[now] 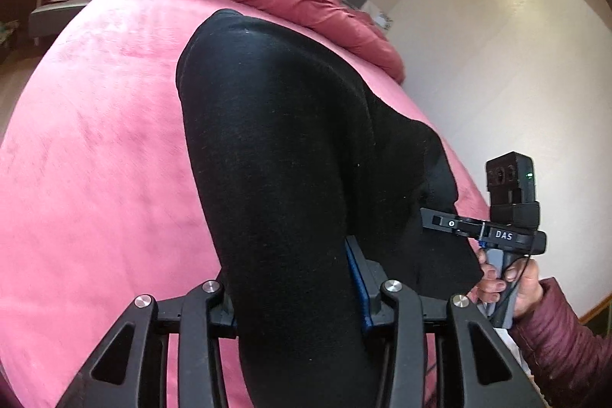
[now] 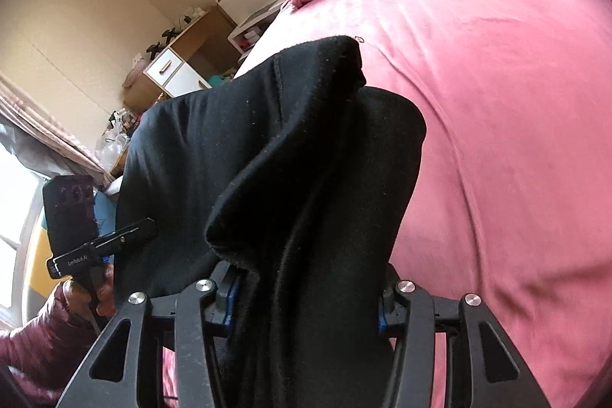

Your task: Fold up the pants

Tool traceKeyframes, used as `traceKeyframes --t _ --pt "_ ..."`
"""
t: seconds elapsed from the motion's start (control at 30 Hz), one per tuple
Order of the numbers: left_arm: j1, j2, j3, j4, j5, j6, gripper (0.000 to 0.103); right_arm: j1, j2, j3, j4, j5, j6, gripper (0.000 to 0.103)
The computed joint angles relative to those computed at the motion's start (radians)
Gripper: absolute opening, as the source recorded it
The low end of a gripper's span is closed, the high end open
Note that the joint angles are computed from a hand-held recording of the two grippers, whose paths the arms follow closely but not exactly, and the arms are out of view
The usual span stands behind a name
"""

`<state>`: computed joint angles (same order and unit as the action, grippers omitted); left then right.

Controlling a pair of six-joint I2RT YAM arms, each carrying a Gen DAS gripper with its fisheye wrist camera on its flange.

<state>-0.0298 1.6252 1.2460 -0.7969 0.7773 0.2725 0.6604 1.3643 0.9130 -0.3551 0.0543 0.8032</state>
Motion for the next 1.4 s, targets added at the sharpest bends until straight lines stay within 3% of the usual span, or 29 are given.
traceKeyframes --t 0.23,0.37,0.47,0.53,0.67,0.8,0.83,0.97,1.07,1.2,1.4 --pt "-0.095 0.176 0.109 0.118 -0.142 -0.124 0.044 -0.136 0.273 0.228 -0.018 -0.089 -0.081 0.051" --pt "-0.119 0.321 0.237 0.085 -0.199 -0.159 0.05 -0.198 0.406 0.312 -0.041 -0.146 -0.109 0.053" --pt "-0.101 0.376 0.248 0.118 -0.178 -0.177 0.063 -0.222 0.458 0.283 0.028 -0.173 -0.091 0.065" --pt "-0.089 0.371 0.222 0.148 -0.172 -0.174 0.071 -0.225 0.432 0.215 0.107 -0.185 -0.076 0.066" --pt "-0.094 0.299 0.162 0.17 -0.21 -0.199 0.072 -0.229 0.389 0.156 0.143 -0.195 -0.058 0.071" --pt "-0.094 0.198 0.077 0.211 -0.266 -0.215 0.072 -0.187 0.355 0.199 0.039 -0.099 -0.049 0.077" --pt "-0.051 0.16 0.034 0.207 -0.257 -0.177 0.072 -0.17 0.34 0.21 0.009 -0.055 -0.05 0.077" --pt "-0.035 0.061 -0.061 0.252 -0.31 -0.183 0.072 -0.085 0.312 0.293 -0.115 0.141 -0.068 0.075" --pt "-0.057 -0.017 -0.126 0.292 -0.372 -0.229 0.072 -0.011 0.269 0.319 -0.17 0.241 -0.086 0.057" --pt "-0.1 -0.098 -0.207 0.333 -0.457 -0.274 0.072 0.067 0.262 0.337 -0.215 0.279 -0.114 0.046" --pt "-0.169 -0.143 -0.267 0.38 -0.568 -0.274 0.072 0.104 0.311 0.347 -0.32 0.318 -0.074 0.045"
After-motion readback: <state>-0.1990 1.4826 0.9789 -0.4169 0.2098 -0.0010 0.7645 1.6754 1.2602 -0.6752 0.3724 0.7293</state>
